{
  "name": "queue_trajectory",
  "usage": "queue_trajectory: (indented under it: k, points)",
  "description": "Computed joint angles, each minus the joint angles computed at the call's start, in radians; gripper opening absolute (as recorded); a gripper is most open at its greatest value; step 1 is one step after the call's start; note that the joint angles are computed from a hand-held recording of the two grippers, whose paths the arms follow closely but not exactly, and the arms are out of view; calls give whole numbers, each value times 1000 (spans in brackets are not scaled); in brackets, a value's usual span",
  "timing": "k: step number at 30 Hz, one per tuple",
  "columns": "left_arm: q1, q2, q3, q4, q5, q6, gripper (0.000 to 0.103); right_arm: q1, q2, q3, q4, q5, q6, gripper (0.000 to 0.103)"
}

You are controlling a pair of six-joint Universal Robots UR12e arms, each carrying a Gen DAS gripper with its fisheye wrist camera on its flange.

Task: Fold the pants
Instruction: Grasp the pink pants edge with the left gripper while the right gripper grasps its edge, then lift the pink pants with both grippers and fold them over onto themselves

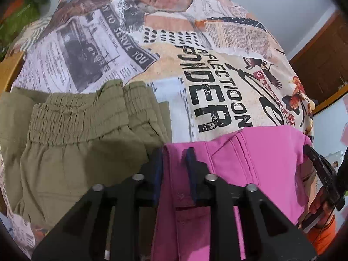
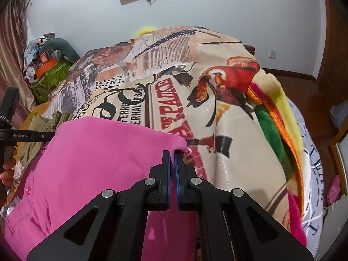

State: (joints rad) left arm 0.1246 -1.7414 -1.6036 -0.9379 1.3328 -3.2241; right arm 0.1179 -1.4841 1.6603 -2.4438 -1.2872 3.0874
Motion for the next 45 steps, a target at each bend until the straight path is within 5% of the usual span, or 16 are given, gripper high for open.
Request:
queue_trajectory:
  k: [11, 19, 30, 45]
  points:
    - [-10, 55, -27, 107, 74, -4, 5, -5, -22, 0, -36, 8, 22, 3]
    - [-37, 126, -34, 176, 173, 68, 4, 5, -52, -25, -117, 12, 34, 3]
    - [-24, 239, -102, 202, 161, 126, 4, 27, -112, -17, -133, 18, 31, 3]
    - [-36, 401, -235, 185, 154, 211, 4, -2, -281, 125, -52, 53, 26, 3]
